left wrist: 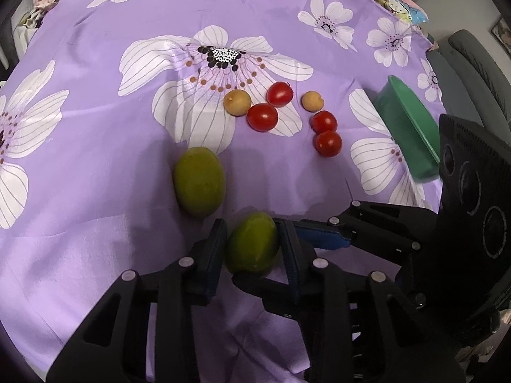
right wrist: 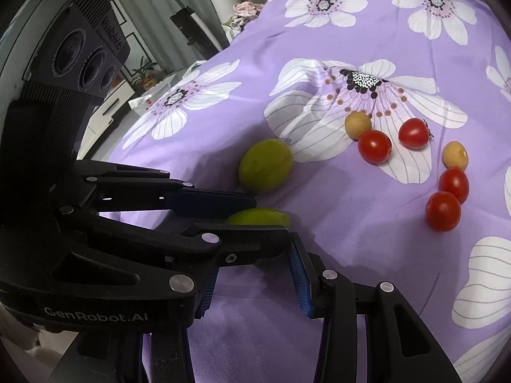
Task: Organize fruits
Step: 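Carry the green mango over the bowl and open the right gripper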
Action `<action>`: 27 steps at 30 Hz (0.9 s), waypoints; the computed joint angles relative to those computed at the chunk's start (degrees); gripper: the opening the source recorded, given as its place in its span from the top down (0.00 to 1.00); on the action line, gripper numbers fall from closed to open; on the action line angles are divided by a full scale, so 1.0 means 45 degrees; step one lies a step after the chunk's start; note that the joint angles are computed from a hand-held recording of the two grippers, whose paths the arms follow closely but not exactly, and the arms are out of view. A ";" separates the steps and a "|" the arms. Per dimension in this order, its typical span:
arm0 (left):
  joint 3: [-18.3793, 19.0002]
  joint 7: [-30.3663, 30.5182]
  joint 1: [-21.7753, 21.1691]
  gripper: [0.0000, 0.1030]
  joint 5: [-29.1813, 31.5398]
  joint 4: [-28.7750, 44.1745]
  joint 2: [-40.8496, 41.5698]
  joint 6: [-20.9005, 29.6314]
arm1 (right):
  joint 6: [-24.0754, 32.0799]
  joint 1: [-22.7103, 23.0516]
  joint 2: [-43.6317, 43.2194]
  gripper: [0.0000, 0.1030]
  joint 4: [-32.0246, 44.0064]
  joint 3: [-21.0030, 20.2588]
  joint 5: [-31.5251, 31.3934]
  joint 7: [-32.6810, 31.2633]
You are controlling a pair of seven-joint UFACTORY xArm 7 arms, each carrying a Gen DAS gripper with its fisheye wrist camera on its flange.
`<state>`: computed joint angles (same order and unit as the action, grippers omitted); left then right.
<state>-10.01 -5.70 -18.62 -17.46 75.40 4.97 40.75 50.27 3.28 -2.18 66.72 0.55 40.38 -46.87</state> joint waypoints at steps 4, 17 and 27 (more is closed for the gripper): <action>-0.0028 -0.0045 -0.0020 0.67 -0.0176 -0.0076 -0.0058 -0.0076 | -0.0114 -0.0004 -0.0117 0.58 -0.0121 -0.0015 0.0267 -0.0108; -0.0247 -0.0204 -0.0493 0.67 0.0298 0.0241 -0.0116 -0.0287 | -0.0651 0.0030 -0.1252 0.58 -0.1046 -0.0446 0.0517 -0.0300; -0.0460 -0.0451 -0.1038 0.67 0.1266 0.1297 0.0355 -0.0295 | -0.1224 0.0083 -0.2328 0.58 -0.1796 -0.1063 0.1017 -0.0478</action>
<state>-12.07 -7.73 -23.29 -11.77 81.23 6.57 39.42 44.76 3.65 -12.65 58.64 -4.23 44.96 -49.02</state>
